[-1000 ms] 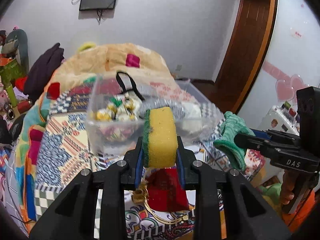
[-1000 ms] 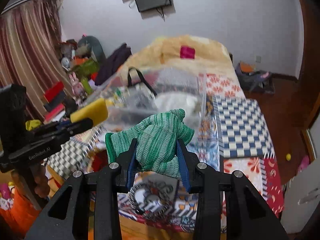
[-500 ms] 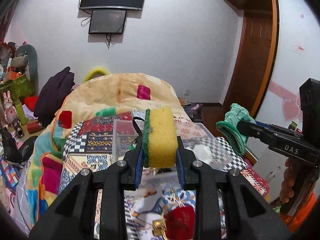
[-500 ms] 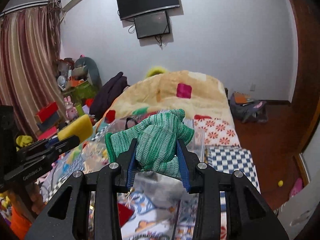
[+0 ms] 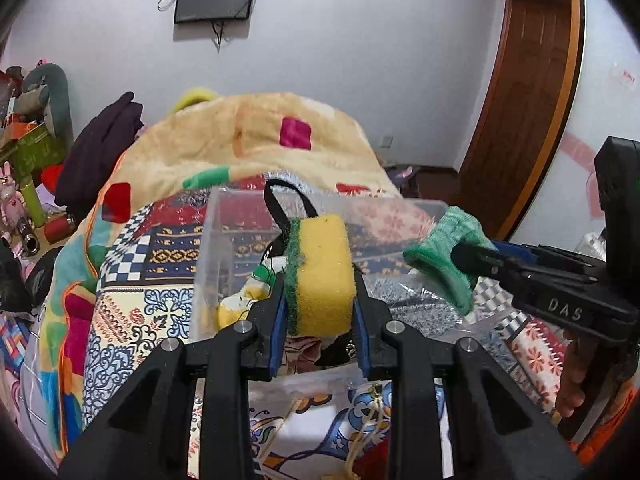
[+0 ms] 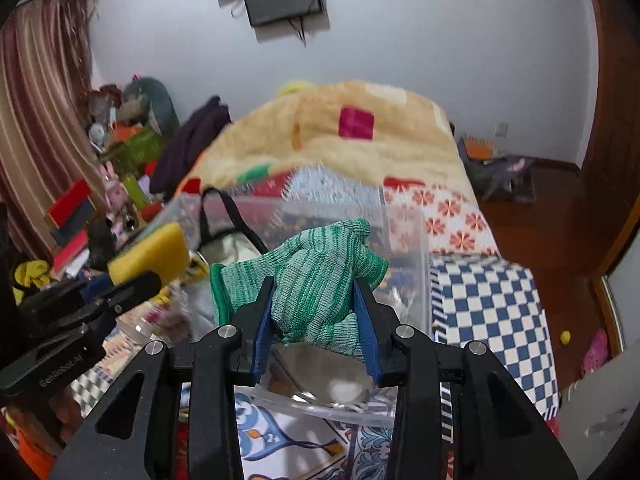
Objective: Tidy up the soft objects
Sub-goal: 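Place the green glove and yellow sponge into the clear box and release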
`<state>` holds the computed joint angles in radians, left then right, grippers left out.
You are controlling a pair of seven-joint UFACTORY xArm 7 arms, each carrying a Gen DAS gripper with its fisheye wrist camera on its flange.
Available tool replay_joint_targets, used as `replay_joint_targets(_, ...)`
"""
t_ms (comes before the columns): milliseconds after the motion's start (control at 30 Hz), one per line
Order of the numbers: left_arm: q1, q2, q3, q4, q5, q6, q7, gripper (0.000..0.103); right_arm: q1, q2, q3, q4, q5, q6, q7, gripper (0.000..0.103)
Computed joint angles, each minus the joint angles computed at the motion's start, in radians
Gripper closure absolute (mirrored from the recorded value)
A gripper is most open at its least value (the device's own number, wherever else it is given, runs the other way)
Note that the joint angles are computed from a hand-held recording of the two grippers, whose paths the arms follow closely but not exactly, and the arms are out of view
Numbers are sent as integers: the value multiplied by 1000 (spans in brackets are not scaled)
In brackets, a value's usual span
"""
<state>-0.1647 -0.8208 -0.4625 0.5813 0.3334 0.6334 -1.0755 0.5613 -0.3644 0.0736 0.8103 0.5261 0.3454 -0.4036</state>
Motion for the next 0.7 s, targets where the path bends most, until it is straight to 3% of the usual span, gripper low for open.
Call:
replay_joint_targets(300, 2, 44, 1, 19, 9, 7, -2, 72, -42, 14, 34, 5, -67, 43, 47, 62)
replay_joint_targets(433, -11, 24, 10, 18, -1, 18, -10, 57, -43, -10, 33, -6, -90, 45, 59, 44)
replay_joint_targets(567, -15, -20, 11, 17, -7, 21, -20, 50, -32, -51, 26, -30, -93, 26, 62, 28)
replay_joint_targets(700, -13, -75, -1, 26, -12, 38, -25, 41, -26, -104, 25, -50, -115, 3, 76, 23)
